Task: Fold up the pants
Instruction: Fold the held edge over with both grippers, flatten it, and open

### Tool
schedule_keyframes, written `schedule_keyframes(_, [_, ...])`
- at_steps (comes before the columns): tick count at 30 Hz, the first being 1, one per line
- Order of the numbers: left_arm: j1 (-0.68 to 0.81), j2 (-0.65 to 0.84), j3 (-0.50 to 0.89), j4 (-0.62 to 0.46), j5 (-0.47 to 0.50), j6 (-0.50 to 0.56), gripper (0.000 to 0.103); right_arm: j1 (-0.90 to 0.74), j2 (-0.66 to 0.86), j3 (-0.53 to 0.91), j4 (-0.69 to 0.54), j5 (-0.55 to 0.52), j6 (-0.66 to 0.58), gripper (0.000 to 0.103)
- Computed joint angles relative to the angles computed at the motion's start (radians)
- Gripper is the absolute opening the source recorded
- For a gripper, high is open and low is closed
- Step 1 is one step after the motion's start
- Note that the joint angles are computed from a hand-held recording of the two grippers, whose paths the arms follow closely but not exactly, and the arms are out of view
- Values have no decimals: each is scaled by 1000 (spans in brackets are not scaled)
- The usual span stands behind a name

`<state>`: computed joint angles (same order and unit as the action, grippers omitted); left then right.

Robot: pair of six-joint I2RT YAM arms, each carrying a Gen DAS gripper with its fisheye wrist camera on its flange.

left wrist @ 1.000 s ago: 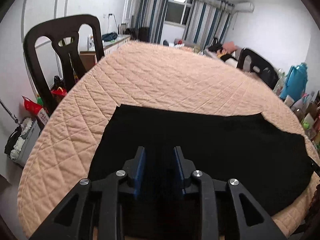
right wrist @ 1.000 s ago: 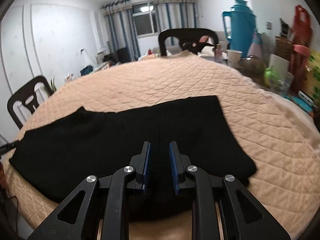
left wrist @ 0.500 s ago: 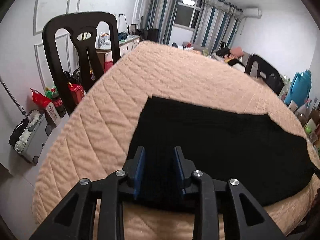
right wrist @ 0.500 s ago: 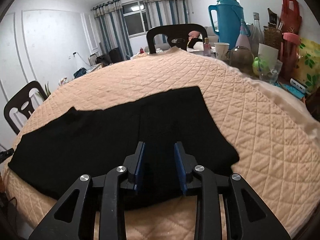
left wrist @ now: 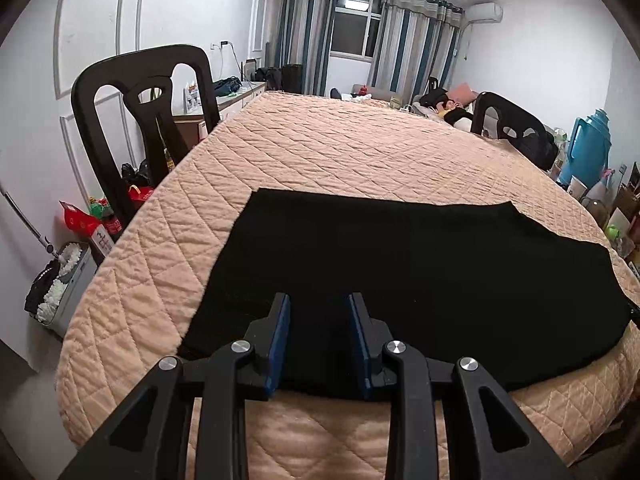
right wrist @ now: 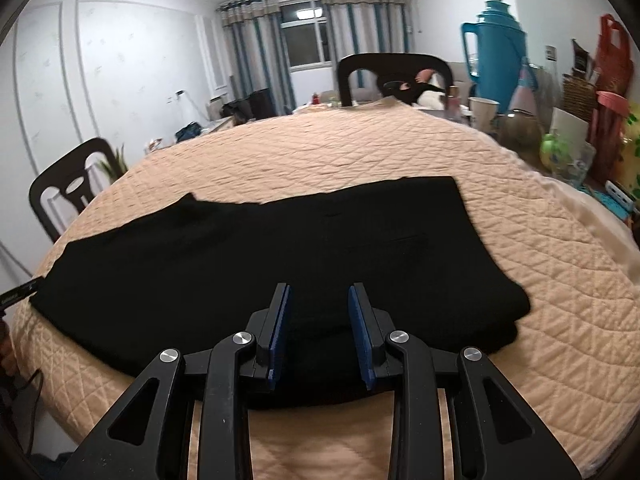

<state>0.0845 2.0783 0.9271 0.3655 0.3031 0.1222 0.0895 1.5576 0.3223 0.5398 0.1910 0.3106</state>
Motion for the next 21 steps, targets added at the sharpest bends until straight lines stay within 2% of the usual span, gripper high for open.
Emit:
schedule_keyframes(4, [-3,37,24,-9,-3,-2,35,12,63,18,30,-11,-7,30])
schedule_keyframes(5, [-5,36,10,22,-7,-1,35,11,75,18,39,-10,-6,30])
schedule_keyframes(14, [-1,13,-13,25,-15,-7,35,-6,42,-12,58,-33,6,31])
schedule_keyframes(21, [62,32,17,16,-20,-11,37,-4,38,-11,56,-31,9,31])
